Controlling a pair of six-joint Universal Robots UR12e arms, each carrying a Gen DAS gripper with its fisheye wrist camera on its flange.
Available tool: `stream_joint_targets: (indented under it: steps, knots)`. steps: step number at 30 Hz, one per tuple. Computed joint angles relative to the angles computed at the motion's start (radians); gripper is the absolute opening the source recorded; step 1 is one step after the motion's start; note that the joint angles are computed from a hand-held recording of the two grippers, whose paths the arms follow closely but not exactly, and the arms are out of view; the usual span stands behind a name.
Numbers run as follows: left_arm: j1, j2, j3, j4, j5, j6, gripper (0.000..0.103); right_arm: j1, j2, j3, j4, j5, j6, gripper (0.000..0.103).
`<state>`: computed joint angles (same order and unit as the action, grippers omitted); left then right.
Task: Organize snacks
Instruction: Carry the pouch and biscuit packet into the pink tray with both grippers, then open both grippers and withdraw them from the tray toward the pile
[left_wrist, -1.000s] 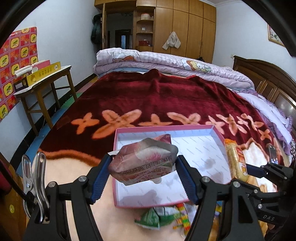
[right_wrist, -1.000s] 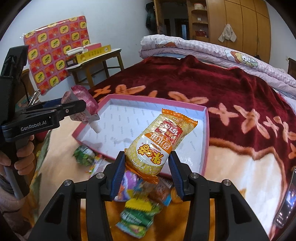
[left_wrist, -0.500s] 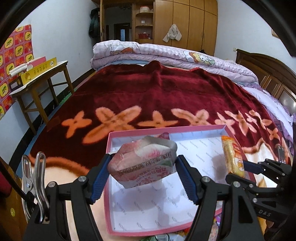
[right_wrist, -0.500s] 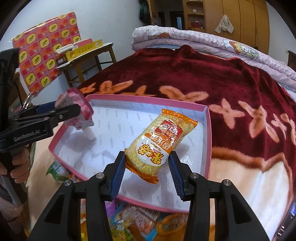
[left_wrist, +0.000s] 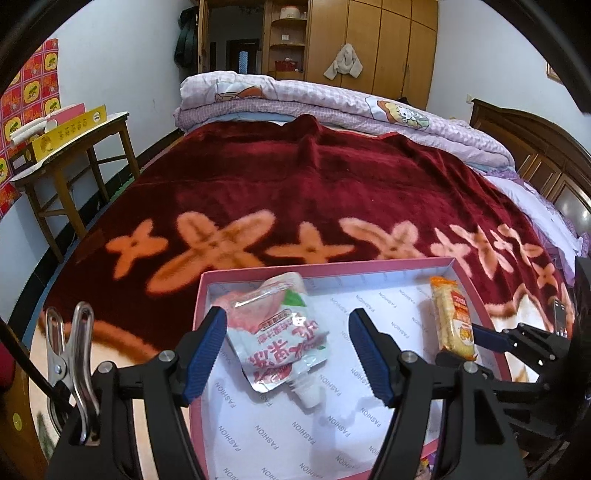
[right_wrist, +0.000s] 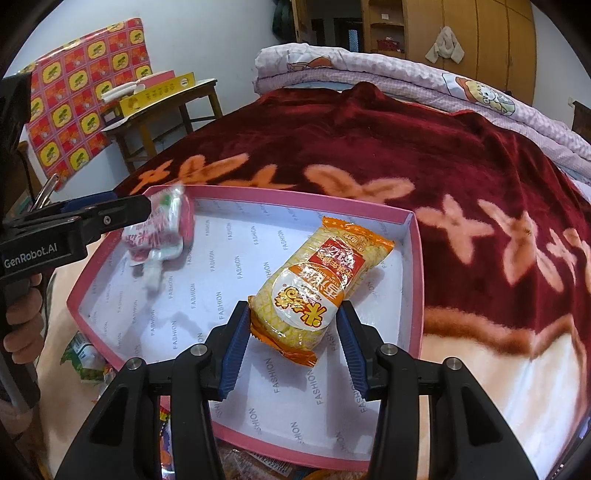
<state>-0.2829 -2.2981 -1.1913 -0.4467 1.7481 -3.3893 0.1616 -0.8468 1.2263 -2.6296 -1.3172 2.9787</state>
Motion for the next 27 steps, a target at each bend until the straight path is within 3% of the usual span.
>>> stream_joint_targets:
  steps: [4, 6, 9, 14, 27]
  knots:
    - [0.001, 0.001, -0.001, -0.003, -0.011, -0.012, 0.072, -0.002, -0.002, 0.001, 0.000, 0.009, -0.002, 0.051]
    - [0.001, 0.002, -0.001, -0.008, -0.015, -0.019, 0.072, -0.002, -0.004, 0.004, -0.012, 0.009, -0.001, 0.066]
    - [0.002, 0.005, -0.003, -0.019, -0.022, -0.021, 0.073, -0.004, -0.008, 0.009, -0.022, 0.022, 0.009, 0.072]
    - [0.005, 0.015, -0.019, -0.028, -0.039, -0.025, 0.074, -0.007, -0.018, 0.019, -0.034, 0.031, 0.025, 0.073]
    - [-0.013, 0.080, -0.112, 0.013, -0.003, 0.001, 0.075, -0.014, -0.081, 0.113, -0.090, 0.069, 0.059, 0.073]
